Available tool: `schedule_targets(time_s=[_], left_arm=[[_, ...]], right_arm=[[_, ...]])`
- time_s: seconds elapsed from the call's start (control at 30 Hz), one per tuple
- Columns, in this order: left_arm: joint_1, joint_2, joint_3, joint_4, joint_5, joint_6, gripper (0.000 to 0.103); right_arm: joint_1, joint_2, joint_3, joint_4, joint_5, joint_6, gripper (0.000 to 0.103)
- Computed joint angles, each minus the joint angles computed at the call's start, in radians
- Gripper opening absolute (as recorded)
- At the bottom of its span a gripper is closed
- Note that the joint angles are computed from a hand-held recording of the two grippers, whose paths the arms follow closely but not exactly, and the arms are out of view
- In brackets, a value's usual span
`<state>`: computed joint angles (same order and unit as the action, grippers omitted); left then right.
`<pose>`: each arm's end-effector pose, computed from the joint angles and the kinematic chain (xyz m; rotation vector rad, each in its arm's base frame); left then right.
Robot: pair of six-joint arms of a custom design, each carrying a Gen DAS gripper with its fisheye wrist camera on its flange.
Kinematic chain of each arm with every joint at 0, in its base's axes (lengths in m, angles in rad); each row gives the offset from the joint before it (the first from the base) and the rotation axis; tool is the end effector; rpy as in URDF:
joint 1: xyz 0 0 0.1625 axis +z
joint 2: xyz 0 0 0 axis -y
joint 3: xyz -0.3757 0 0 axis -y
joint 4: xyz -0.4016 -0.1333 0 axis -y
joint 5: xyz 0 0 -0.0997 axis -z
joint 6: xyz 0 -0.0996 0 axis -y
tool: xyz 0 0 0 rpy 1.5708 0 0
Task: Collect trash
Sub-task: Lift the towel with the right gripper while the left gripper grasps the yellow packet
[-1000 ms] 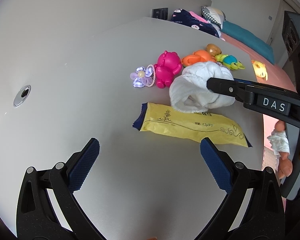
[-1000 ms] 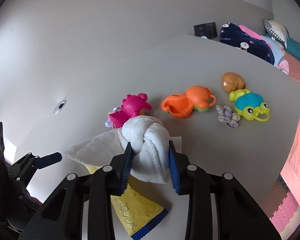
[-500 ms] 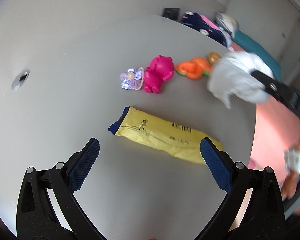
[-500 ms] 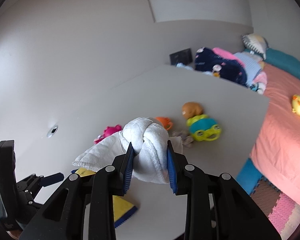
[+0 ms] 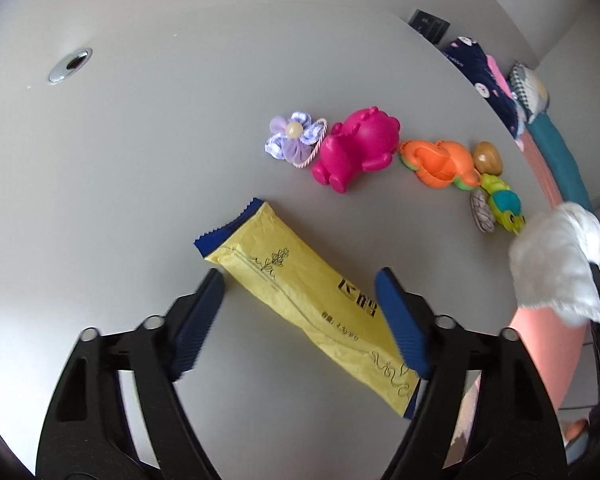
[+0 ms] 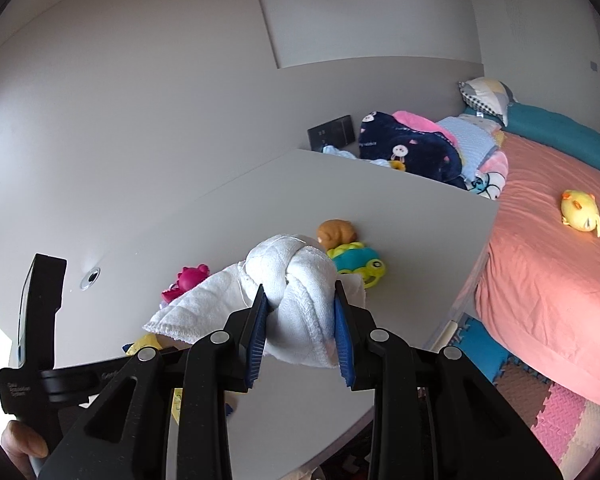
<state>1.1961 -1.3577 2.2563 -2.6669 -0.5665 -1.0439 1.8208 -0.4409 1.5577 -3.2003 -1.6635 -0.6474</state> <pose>0.0420 -0.4870 0.1826 -0.8762 2.1380 -0.9986 0.2814 -0.6005 -0.0756 1.2121 -2.5979 0.7103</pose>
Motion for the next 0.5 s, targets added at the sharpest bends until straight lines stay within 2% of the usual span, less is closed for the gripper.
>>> schedule_targets(time_s=[0.2,0.27,0.4,0.43,0.5], left_arm=[[-0.003,0.009,-0.018,0.038,0.002,-0.035,0.055],[-0.001,0.009,-0.012,0.019,0.002,-0.022,0.046],[0.004,0.003,0.018,-0.087,-0.026,0.056,0.032],[0.007,0.007,0.022,-0.122,-0.038,0.083,0.026],[0.005,0.009,0.042,-0.196,-0.044,0.139,0.022]], right_arm=[[-0.004,-0.003,0.003,-0.016,-0.001,0.010,0.032],[-0.004,-0.005,0.006,-0.017,0.000,0.009,0.032],[-0.004,-0.008,0.010,-0.013,-0.002,0.011,0.032],[-0.003,-0.009,0.012,-0.013,-0.002,0.012,0.032],[-0.001,-0.010,0.015,-0.015,-0.005,0.011,0.032]])
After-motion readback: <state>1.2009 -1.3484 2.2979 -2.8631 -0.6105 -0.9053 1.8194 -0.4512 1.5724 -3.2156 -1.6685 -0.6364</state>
